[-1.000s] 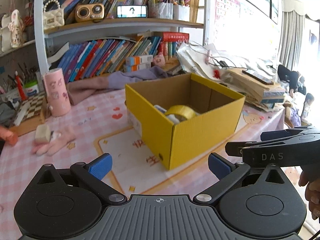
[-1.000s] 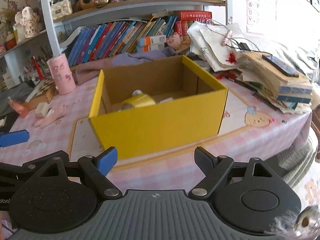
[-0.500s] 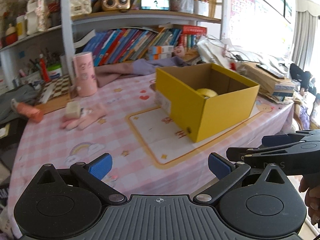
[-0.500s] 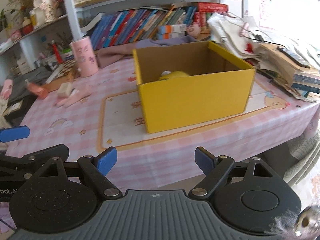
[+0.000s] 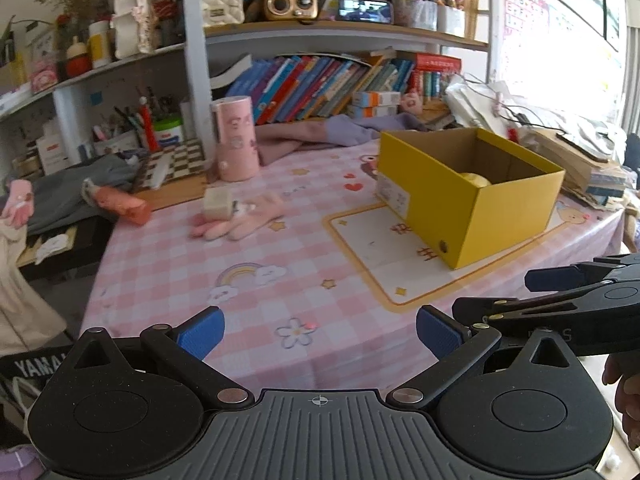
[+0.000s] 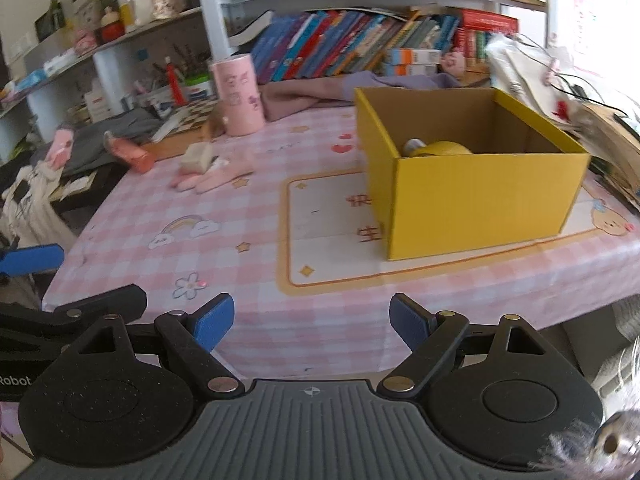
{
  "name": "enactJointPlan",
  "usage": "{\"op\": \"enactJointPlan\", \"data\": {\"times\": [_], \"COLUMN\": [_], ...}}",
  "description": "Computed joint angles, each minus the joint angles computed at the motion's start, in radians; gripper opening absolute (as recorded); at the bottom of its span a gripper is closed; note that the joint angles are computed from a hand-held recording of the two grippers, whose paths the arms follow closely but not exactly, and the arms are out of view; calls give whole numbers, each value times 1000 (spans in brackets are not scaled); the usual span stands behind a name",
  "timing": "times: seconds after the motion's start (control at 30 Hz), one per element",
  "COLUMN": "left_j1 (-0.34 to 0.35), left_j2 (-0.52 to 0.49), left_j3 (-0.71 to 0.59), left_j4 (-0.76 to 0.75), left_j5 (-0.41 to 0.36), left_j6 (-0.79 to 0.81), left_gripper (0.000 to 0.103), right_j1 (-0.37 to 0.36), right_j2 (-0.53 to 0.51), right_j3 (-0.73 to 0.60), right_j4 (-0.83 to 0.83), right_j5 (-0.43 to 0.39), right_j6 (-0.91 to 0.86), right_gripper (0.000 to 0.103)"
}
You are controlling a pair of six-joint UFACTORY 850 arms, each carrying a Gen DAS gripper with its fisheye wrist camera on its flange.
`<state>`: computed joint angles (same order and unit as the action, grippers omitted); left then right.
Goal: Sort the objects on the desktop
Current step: 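Lift both grippers out of the yellow box and back away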
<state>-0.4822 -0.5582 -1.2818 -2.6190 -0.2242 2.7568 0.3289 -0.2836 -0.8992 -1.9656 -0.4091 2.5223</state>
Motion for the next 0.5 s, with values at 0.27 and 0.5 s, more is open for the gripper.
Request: {"op": "enactJointPlan", "data": {"times": [0.27, 0.5], "left_j1": [21, 39], "left_j2": [8, 15], "left_j3": [13, 20], "left_j4": [-101, -195], "left_j5": [-3, -8], "left_j6": [89, 141], "left_gripper": [103, 103], "right_j1": [19, 25], "right_j2": [-31, -56], "right_j3": [-41, -84], "right_j4": [-5, 9], "right_j5": [11, 36], "right_j6": [-28, -83], "right_gripper": [84, 84]}}
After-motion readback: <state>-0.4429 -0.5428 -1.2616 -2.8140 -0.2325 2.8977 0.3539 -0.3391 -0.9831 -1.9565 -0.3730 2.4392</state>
